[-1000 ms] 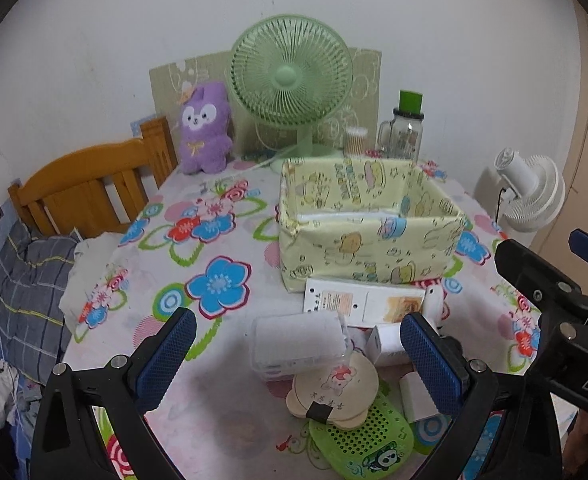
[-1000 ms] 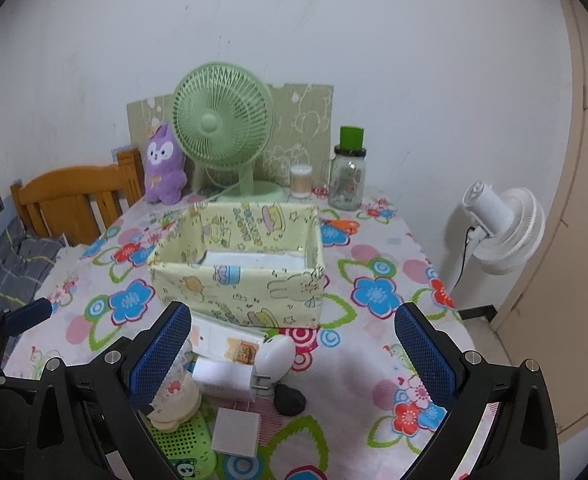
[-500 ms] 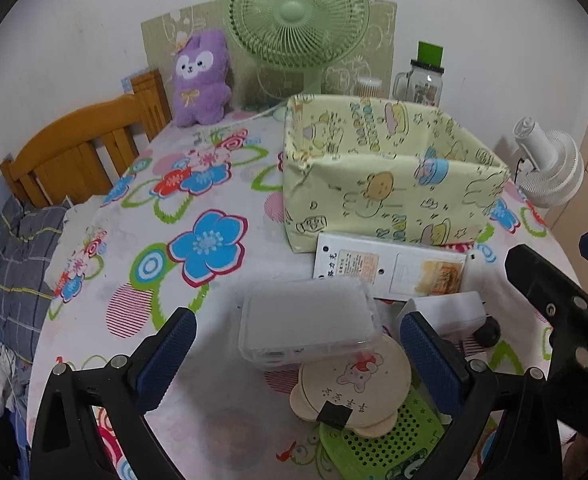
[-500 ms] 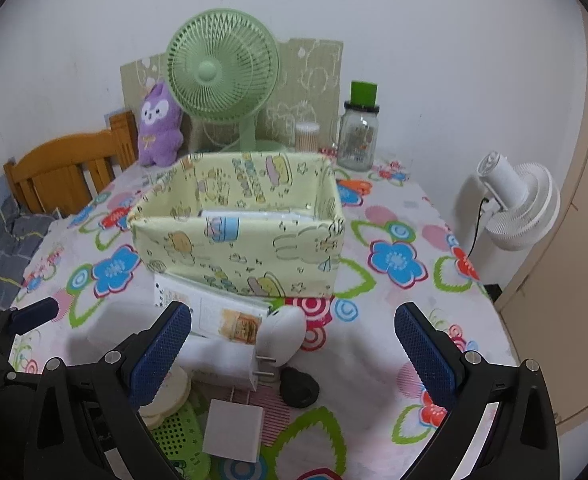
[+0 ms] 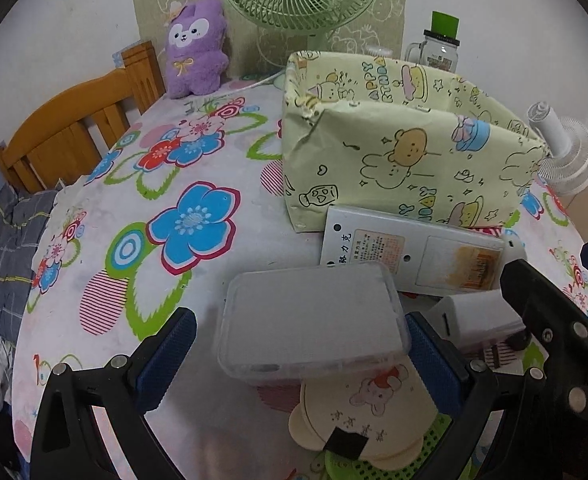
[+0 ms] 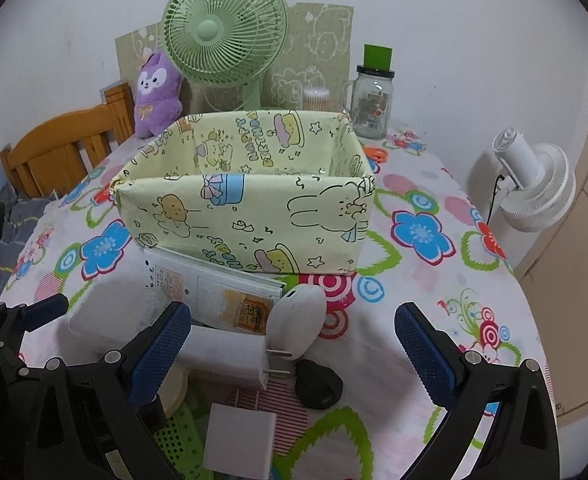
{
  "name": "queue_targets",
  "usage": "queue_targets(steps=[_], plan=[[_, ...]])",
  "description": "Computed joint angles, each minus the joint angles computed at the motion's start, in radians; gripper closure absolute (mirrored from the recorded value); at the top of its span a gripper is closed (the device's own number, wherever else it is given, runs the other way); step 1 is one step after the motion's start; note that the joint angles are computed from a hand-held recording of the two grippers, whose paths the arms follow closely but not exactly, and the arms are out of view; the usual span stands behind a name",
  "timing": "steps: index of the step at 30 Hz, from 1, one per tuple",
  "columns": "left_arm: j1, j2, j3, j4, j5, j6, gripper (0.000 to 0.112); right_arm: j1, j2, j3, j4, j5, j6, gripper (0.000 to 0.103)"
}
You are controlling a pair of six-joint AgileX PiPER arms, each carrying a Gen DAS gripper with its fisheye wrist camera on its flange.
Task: Organize rigid objects
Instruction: 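Grasp the clear plastic box with the left tool while the right tool grasps the white charger, then lift the clear box with the left tool while the right tool carries the charger toward the basket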
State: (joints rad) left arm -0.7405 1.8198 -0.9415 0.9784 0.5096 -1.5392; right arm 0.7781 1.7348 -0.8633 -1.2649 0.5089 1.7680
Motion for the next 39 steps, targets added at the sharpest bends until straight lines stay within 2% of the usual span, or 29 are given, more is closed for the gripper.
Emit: queue_targets(steps=[4, 9, 24, 35, 37, 39], plan=[[0.005, 0.016, -0.002, 0.002, -0.023, 0.004, 0.023, -0.010, 0.027, -0.017, 0.026, -0.019, -0.023, 0.000], [-0.004, 0.009, 0.024, 0.075, -0.037, -0.079, 0.023, -0.012, 0.042, -0.024, 0.044, -0.033, -0.031, 0.000], [-0.024, -0.044, 0.117, 0.205, -0.019, -0.205, 0.023, 0.048, 0.088, -0.079, 0.144, 0.028, -0.103, 0.000], [-0.015, -0.047, 0.148, 0.294, -0.026, -0.294, 0.023, -0.003, 0.140, -0.112, 0.289, -0.044, -0.165, 0.001], [-0.020, -0.043, 0.145, 0.300, -0.017, -0.300, 0.023, -0.008, 0.141, -0.106, 0.285, -0.062, -0.149, 0.008], [-0.029, -0.036, 0.137, 0.299, 0.000, -0.294, 0.023, -0.017, 0.139, -0.096, 0.294, -0.103, -0.148, 0.020]])
